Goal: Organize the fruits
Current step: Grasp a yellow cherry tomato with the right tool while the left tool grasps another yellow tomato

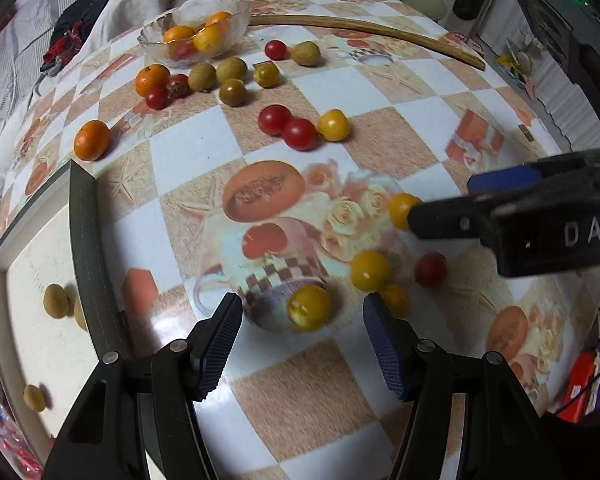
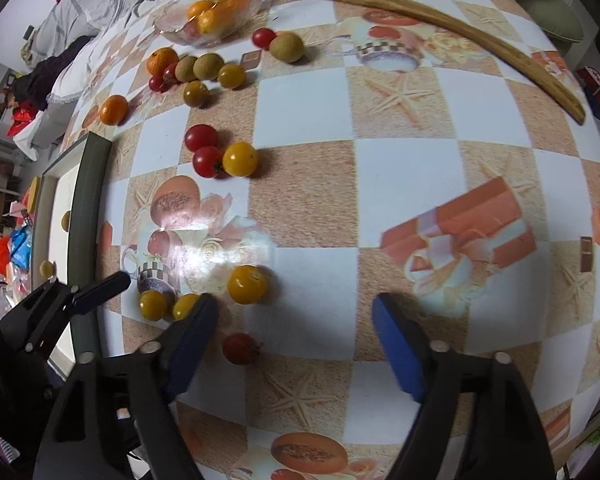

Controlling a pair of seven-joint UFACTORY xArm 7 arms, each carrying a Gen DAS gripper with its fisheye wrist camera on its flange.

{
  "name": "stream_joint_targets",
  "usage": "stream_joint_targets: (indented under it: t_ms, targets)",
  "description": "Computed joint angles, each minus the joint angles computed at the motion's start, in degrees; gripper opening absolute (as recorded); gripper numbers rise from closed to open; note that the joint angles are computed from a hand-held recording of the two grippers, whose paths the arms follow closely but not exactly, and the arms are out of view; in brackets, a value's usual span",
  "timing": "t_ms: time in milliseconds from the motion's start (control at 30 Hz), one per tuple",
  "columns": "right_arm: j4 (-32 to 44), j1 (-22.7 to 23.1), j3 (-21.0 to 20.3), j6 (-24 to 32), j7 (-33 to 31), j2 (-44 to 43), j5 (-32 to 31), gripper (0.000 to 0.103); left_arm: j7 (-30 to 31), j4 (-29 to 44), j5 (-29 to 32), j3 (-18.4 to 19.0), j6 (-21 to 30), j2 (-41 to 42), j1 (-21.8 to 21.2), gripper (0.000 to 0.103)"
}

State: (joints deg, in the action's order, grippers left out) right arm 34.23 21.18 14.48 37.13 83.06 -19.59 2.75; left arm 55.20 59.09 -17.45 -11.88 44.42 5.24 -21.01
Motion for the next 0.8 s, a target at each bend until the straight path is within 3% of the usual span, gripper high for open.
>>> stream_joint_targets:
  t_ms: [67,200,300,367,533,800]
  targets:
    - [0.9,-0.3,0.1,-0.2,-0.5,1.1,-1.2,0.075,-1.1,0.8,0.9,0.1,0.1,1.2,0.0,0.064]
    - [3.3,-0.3,-0.5,-0.3,-3.2,3.7,-2.0,0.06,0.6,0.1,0.4,-0.2,-1.5,1.0,0.2,0.064]
    - [6.3,-0.1,-0.4,3.4,-5.3,5.9,-3.1,0.036,1.2,-0.6,0.1,-0.4,-2.2,0.6,0.1,0.064]
    - [5.6,0.6,-0.9,0.9,-6.4,5.9,-1.4,0.025,1.8,-1.1,-0.5,-0.4,-2.6,0.3,0.1,0.063]
    - [3.6,0.7,-0.3,-1.4,-2.5,3.9,0.1,0.024,2.0,-0.9,-1.1,-0.4,-1.7,-0.1,-0.2,0.023]
    - [0.8,0.7,0.6,-0.8,1.8,-1.0,0.8,0.024,-4.9,6.7,-3.2,0.8,9.1,3.9,1.8,0.023]
